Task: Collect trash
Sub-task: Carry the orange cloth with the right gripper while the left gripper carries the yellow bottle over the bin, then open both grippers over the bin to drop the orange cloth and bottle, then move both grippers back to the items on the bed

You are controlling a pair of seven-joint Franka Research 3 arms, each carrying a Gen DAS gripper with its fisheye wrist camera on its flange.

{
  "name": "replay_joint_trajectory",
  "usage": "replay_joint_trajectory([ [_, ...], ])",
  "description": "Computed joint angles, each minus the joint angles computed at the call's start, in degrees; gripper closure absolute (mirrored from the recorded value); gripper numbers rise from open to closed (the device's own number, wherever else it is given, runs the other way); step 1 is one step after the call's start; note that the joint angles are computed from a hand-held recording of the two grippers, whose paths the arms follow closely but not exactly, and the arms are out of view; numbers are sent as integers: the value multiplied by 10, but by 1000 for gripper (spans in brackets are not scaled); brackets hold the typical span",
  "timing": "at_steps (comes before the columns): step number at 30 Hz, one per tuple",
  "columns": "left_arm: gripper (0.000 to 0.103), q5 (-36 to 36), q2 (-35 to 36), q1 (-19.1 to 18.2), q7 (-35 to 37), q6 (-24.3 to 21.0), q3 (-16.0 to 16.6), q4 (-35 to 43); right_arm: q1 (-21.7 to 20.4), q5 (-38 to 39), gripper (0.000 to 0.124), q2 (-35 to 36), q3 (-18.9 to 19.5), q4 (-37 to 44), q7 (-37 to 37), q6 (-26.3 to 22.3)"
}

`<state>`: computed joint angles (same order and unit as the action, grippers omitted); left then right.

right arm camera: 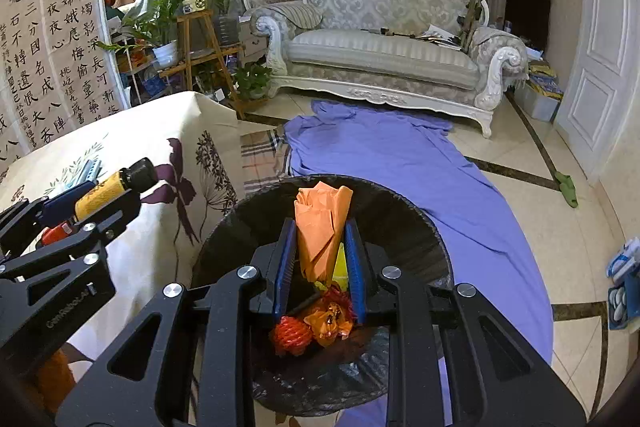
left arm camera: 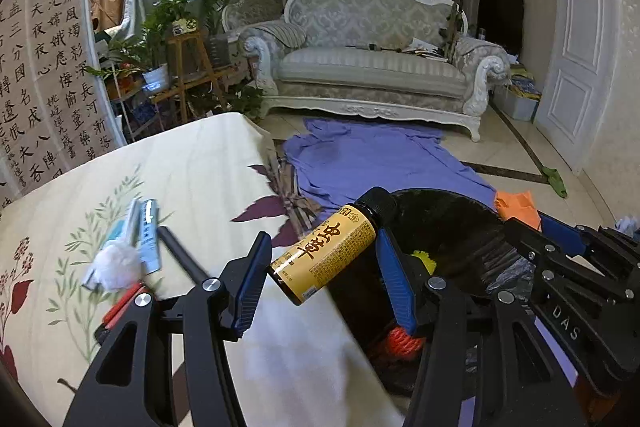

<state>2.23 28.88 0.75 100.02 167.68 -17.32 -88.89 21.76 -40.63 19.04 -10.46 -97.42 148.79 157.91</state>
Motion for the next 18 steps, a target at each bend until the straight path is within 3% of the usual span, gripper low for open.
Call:
replay_joint_trajectory([
  [11,49,26,37,-33,-9,-38,14,54,-10,29,95,9,-11,-9,-17,23],
  [13,40,27,39,-36,-10,-44,17,59,-3,20,85,9,-19,-9,-3,23],
  [18,32,34,37,-40,-21,-38,25,52,-3,11,84,4,-24,-16,14,26],
])
